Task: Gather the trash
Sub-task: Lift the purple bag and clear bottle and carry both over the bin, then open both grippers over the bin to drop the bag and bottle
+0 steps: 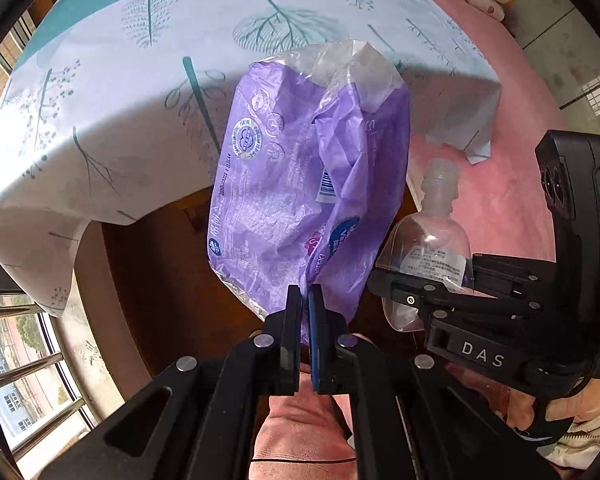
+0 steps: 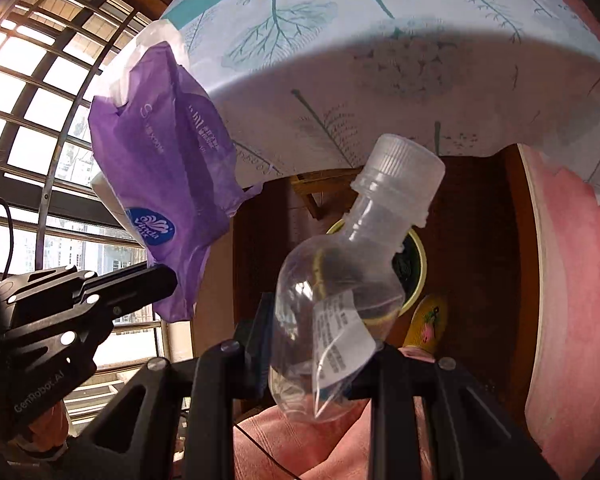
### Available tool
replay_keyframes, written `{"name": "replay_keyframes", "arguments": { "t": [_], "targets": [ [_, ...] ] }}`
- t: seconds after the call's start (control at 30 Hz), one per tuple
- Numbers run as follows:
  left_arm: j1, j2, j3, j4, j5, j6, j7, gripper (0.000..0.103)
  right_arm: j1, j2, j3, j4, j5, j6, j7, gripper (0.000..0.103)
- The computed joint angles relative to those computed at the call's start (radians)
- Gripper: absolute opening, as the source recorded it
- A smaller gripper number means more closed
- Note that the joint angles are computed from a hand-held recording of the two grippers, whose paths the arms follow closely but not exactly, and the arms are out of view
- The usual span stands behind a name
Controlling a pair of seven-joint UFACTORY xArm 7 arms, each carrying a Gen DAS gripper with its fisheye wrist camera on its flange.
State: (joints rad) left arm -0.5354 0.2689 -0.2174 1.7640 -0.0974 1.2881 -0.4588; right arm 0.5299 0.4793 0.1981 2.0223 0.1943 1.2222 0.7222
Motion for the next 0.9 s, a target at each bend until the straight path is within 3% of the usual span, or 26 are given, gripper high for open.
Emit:
{"name": "replay_keyframes", "arguments": {
  "t": [0.13, 0.33, 0.4, 0.47, 0.57, 0.63, 0.67, 0.9],
  "targets": [
    [-0.012, -0.001, -0.002, -0.144, 0.01, -0.098, -0.038, 0.002, -0.02, -0.027, 0.009, -0.176, 0.043, -0.102, -0.011, 0.026],
    [-0.027, 0.11, 0.008, -0.252, 0.046, -0.273, -0.08, 0.002, -0.044, 0.026, 0.023, -0.35, 0.08, -0.26, -0.076, 0.026],
    [-0.03, 0.145, 0.012, -0.272, 0.053, -0.319, -0.097, 0.01, -0.045, 0.057, 0.024, -0.378, 0.079, -0.309, -0.093, 0.027],
    [-0.027, 0.172, 0.018, -0.295, 0.047, -0.362, -0.128, 0.035, -0.043, 0.089, 0.02, -0.394, 0.067, -0.351, -0.102, 0.028],
    [-0.028, 0.179, 0.036, -0.348, 0.067, -0.414, -0.19, 0.056, -0.04, 0.139, 0.005, -0.381, 0.042, -0.373, -0.08, 0.034],
    [-0.022, 0.188, 0.043, -0.357, 0.081, -0.426, -0.214, 0.057, -0.039, 0.158, -0.001, -0.372, 0.026, -0.381, -0.063, 0.058],
    [-0.026, 0.202, 0.046, -0.345, 0.091, -0.415, -0.234, 0.057, -0.044, 0.164, 0.003, -0.37, 0.026, -0.386, -0.069, 0.063],
    [-0.015, 0.211, 0.065, -0.322, 0.14, -0.353, -0.303, 0.057, -0.044, 0.167, 0.0, -0.361, 0.003, -0.384, -0.052, 0.066]
  ]
}}
